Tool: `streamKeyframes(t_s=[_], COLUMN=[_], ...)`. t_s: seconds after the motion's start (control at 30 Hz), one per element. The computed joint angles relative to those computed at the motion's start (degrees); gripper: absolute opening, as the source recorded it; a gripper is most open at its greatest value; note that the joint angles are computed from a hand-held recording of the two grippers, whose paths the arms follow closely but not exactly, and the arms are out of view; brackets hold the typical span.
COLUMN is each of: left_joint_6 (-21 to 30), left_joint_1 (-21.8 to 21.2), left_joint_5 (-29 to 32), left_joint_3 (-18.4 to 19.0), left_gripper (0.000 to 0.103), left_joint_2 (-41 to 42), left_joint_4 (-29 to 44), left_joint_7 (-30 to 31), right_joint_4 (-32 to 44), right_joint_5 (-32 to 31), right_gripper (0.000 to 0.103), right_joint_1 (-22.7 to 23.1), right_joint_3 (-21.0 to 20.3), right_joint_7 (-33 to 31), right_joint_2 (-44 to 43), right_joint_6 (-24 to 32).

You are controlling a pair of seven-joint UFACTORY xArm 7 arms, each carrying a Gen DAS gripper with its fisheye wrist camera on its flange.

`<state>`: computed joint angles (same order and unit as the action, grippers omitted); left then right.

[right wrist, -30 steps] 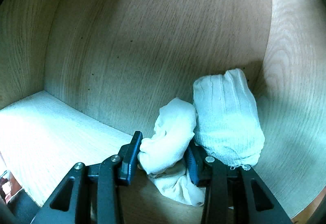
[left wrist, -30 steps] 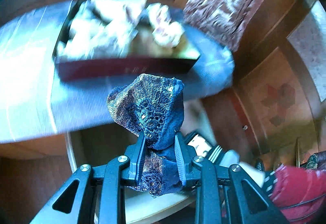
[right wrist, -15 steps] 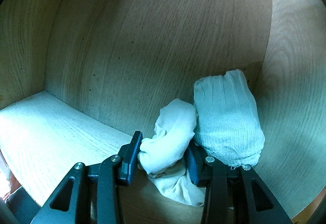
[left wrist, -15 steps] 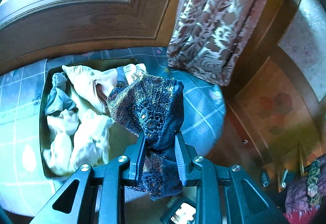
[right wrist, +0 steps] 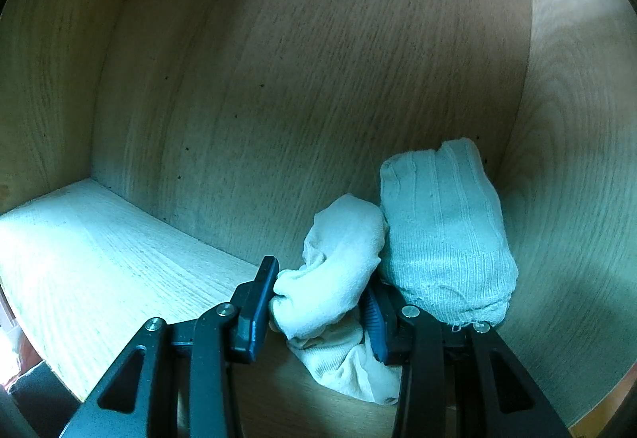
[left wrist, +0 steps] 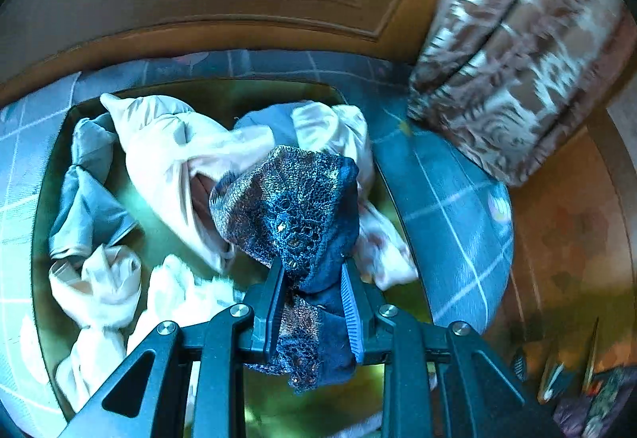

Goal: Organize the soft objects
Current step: 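Lower the navy lingerie into the maroon box and open the left tool, then move the open left tool back over the drawer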

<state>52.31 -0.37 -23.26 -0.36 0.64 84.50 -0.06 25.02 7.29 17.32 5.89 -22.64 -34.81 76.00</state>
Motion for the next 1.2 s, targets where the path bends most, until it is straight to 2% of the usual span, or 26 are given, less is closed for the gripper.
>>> streamKeyframes(t_s=[0.3, 0.43, 0.53, 0.7, 0.87, 1.07, 1.2], left_joint_6=[1.4, 1.3, 1.4, -0.6, -2.8, -5.2, -4.9], left_joint_1=[-0.5, -0.2, -0.3, -0.1, -0.4, -2.9, -5.1], left_joint_5=[7.4, 6.9, 8.7, 8.0, 6.3, 0.5, -0.2], left_joint_3=[-1.0, -1.1, -1.1, -0.6, 0.0, 2.1, 3.8], left_gripper=[0.028, 0.033, 0.041, 0.042, 0.046, 0.049, 0.049], left_joint_2=[7.0, 6.9, 5.4, 1.5, -5.2, -18.7, -28.5], left_joint_4=[6.7, 6.2, 5.4, 1.8, -4.9, -18.8, -28.5], left_joint_7=[-2.8, -3.9, -4.2, -2.5, 0.2, 7.4, 11.6], right_joint_4=[0.2, 0.0, 0.1, 0.0, 0.0, 0.2, 0.3], right_joint_5=[0.1, 0.1, 0.1, 0.1, 0.1, 0.0, -0.2], right_gripper=[0.041, 0.041, 0.041, 0.041, 0.041, 0.041, 0.041], right_joint_1=[-0.1, -0.2, -0.3, -0.4, -0.4, -0.5, -0.7], right_joint_3=[-0.2, -0.4, -0.4, -0.4, -0.4, -0.5, -0.5], right_joint_7=[-0.3, -0.5, -0.7, -0.7, -0.8, -1.0, -1.0], right_joint_2=[-0.3, -0.6, -0.6, -0.8, -0.8, -0.6, -0.4], right_joint_6=[0.3, 0.3, 0.4, 0.4, 0.5, 0.6, 0.6])
